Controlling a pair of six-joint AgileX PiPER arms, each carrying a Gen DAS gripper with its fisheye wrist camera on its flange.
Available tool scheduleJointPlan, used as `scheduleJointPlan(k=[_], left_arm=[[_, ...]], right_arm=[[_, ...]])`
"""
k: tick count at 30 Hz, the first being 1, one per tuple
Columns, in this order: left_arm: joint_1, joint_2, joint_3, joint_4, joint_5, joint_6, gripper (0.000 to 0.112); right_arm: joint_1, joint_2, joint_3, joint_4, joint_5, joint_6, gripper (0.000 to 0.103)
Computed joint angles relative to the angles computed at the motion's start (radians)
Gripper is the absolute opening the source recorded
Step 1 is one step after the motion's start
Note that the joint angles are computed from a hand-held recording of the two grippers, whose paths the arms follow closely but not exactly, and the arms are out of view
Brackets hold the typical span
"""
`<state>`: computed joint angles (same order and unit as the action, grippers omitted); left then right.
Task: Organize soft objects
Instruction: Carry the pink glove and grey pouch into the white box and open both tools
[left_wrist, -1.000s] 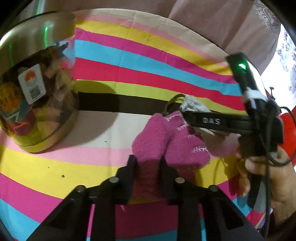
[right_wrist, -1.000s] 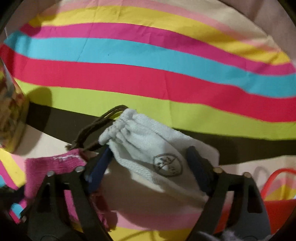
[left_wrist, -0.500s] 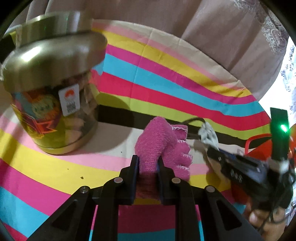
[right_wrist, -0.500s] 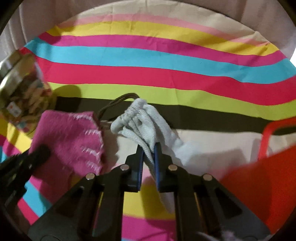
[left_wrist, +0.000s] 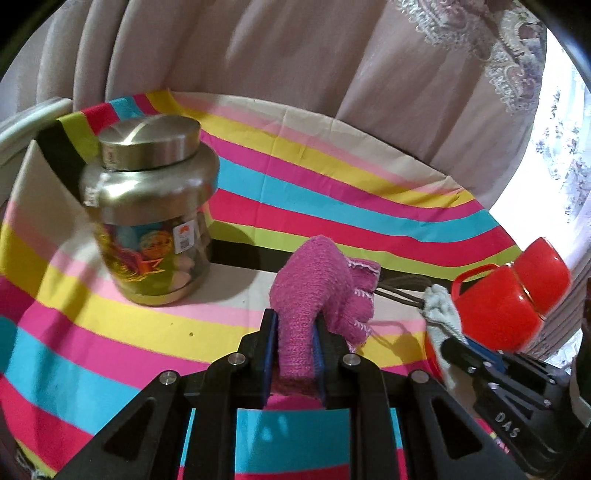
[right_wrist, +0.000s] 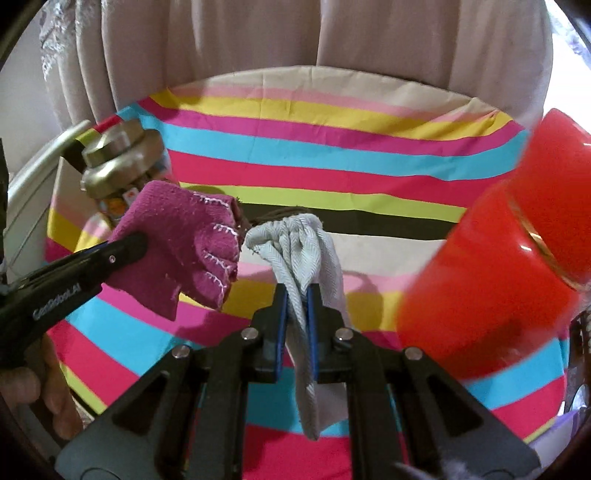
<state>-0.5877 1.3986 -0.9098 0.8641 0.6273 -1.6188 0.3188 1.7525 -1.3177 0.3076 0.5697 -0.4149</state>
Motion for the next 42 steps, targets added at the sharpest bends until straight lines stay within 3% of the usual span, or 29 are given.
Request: scheduleJointPlan(k=[5,14,23,28,35,42], left_arm=[[-0.083,-0.072,0.057,0.014,0.058,-0.091,0.019],[-0.292,-0.153,0.082,0.053,0.234,-0.242,0.019],[-0.504,-0.085,-0.028,0.089,0.302,-0.319,0.019],[-0.588,-0.008,-0.123,0.104,0.283,-0.33,0.019],[-0.662,0.15,-0.294,0.074,0.18,-0.292,0.019],[-0.697,0.319,-0.488,-0.032,0.113,-0.165,0.019]], right_arm=[[-0.063,-0.085,0.08,0.09,0.018,-0.082,0.013],[-0.219,-0.256,0.214,0.226,0.082,-0.244,0.013],[-0.5,-0.417,0.322,0.314,0.214,-0.438,0.013],[-0.72,-0.468,0.339,0.361,0.303,-0.564,0.013],[-1.01,-0.487,0.325,0.406,0.415,-0.724,0.013],[-1.192,-0.471,0.317,0.425,0.455,-0.824,0.013]])
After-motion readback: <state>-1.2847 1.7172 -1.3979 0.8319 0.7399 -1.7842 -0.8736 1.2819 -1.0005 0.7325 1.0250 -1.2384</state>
